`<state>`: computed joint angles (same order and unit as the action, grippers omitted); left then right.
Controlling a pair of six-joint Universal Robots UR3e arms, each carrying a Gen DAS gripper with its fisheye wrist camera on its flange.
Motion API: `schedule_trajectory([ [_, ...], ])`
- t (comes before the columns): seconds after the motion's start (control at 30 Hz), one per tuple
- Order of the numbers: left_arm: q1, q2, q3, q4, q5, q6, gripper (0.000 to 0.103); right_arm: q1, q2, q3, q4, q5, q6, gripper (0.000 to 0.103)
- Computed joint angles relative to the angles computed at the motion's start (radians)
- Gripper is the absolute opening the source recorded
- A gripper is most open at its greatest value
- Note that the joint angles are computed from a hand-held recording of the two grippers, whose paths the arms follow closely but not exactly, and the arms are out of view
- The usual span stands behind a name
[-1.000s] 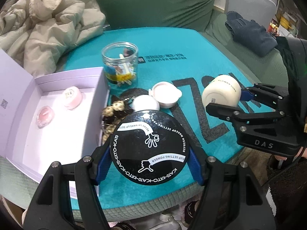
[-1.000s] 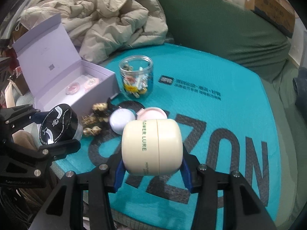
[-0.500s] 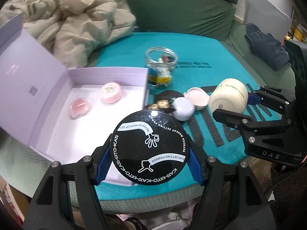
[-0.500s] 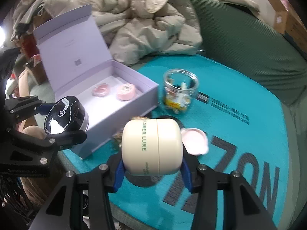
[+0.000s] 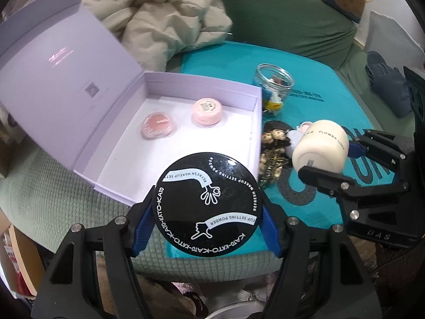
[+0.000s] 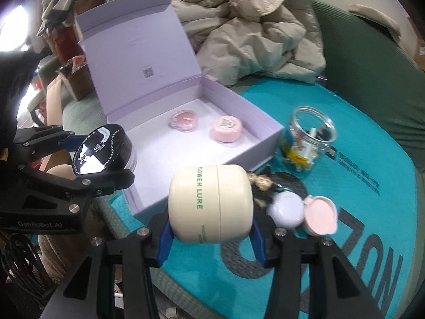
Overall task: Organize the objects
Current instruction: 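Carry the cream jar with the right gripper while the left carries the black compact into the box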
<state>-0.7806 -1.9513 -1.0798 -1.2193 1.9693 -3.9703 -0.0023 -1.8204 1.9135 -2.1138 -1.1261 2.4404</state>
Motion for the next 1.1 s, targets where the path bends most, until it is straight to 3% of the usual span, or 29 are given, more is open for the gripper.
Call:
schedule_trajectory([
  [0.47, 0.052, 0.134, -0.2, 0.039, 0.004, -0.026, 0.067, 0.157, 0.172, -0.097, -0.085, -0.046, 0.077, 0.05],
  [1.1, 0.193, 0.203, -0.363, 0.169, -0.091, 0.092, 0.067, 0.254, 0.396, -0.289, -0.109, -0.101, 0.125, 0.05],
])
